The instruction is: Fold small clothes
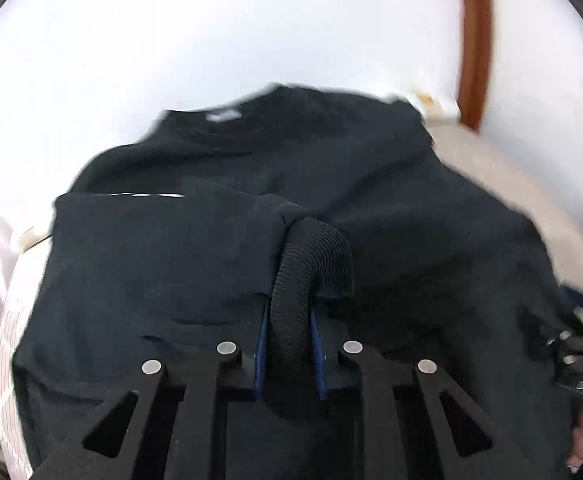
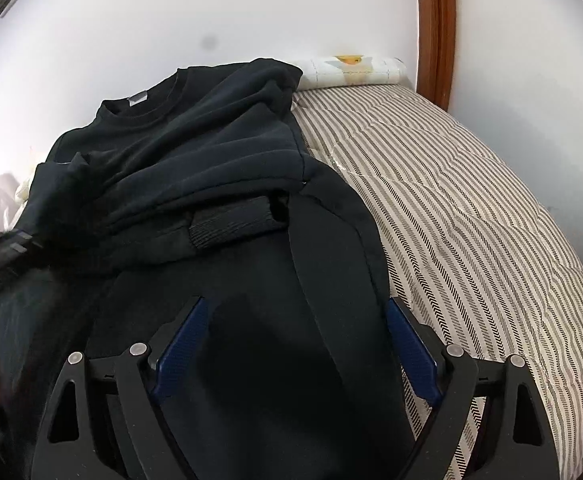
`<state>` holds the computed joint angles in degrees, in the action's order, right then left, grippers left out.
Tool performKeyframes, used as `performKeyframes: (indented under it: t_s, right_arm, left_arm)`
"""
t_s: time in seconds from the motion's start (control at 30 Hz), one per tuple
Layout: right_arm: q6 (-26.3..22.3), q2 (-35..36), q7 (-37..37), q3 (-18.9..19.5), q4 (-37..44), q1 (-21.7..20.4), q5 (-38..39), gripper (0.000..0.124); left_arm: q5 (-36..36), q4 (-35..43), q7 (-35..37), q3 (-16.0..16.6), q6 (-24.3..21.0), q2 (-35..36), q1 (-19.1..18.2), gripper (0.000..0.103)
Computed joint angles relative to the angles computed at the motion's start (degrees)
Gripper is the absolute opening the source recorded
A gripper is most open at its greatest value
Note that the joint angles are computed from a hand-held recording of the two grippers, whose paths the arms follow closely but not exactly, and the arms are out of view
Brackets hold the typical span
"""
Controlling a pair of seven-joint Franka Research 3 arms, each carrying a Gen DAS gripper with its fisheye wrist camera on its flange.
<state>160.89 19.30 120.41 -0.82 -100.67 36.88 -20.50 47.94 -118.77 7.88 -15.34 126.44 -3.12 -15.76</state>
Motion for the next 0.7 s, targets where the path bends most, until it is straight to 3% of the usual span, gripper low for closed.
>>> performKeyframes:
  t_s: [0.17,0.3,0.53,0.63,0.7]
  right_arm:
    - [0.5,-0.5,1.6,-0.8,-0.5,0.6,-1.8,0.088]
    - [-0.7,-0.4,3.1,-1.3,0.1,1.2,-3.9,0.088]
    - [-1.5,-0.5,5.0,-1.1,0.4,0.9,-6.5,0.088]
    - [-2.0,-1.1,6.3,-2.0,0.5,2.0,-10.2,0.088]
    - [-2.5,-1.7,8.7,-3.5,1.0,3.7,-16.6,0.088]
  left_arm:
    - [0.3,-11.7,-5.5,0.4,-1.7,-16.2,2.5,0.017]
    - [-4.8,-21.4,-4.8,3.3,2.9,-27.9,5.0,0.017]
    - [-14.8,-34.5,-1.1,9.1,12.7,-38.2,7.3,0.019]
    - [-17.7,-36.8,-1.4,6.7,11.1,-39.8,9.6,0.026]
    - [-19.3,-38.6,0.1,6.3,12.8,-41.0,10.3,0.031]
